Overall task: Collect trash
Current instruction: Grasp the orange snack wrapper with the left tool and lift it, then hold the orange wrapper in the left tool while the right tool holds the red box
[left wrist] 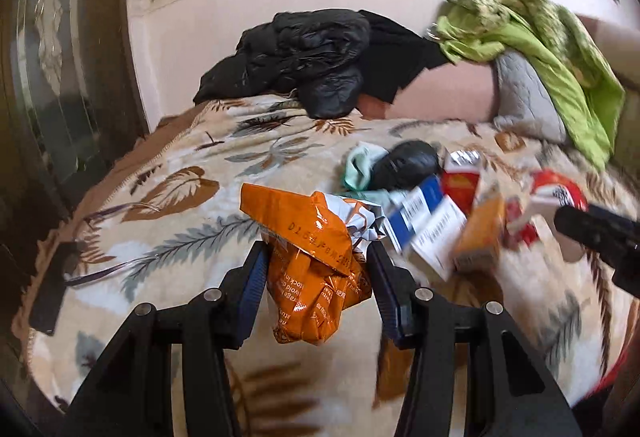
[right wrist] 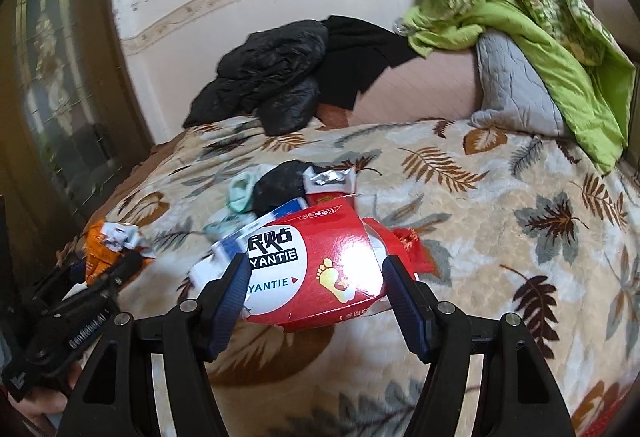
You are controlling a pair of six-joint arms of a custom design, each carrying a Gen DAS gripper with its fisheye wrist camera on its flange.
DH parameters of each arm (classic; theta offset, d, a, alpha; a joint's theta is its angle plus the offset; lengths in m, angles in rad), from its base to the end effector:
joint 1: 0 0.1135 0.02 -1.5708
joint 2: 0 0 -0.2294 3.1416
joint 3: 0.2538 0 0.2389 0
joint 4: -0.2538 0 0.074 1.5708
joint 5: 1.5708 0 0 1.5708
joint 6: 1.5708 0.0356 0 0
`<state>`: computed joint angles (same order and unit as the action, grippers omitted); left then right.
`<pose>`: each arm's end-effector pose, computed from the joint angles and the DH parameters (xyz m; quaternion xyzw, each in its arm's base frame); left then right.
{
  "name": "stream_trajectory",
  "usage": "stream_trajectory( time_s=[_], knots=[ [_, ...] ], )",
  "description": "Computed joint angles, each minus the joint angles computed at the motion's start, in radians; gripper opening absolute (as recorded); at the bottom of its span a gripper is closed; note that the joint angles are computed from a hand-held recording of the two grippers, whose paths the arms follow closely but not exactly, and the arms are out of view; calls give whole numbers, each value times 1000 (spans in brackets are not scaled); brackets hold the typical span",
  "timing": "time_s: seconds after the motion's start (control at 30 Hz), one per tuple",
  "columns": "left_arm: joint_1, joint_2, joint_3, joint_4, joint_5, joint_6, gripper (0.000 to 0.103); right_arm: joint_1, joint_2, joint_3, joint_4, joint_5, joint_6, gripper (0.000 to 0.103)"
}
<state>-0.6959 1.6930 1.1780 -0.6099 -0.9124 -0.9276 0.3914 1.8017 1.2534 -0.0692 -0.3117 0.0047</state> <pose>0.2637 -0.1836 0.1931 -0.1979 0.8584 0.1517 0.4483 0.3555 0.1585 0.2050 -0.2385 0.8477 0.2244 0.4172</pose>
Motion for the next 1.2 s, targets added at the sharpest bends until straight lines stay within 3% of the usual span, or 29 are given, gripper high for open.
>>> stream_trajectory(
  time_s=[0.23,1.2],
  knots=[
    [-47,31,24,-14,-67,7,49,-23,-140,-178,74,-49,-32,72],
    [-1,66,26,28,-21,44,49,9,-94,-143,65,-21,-36,72]
  ],
)
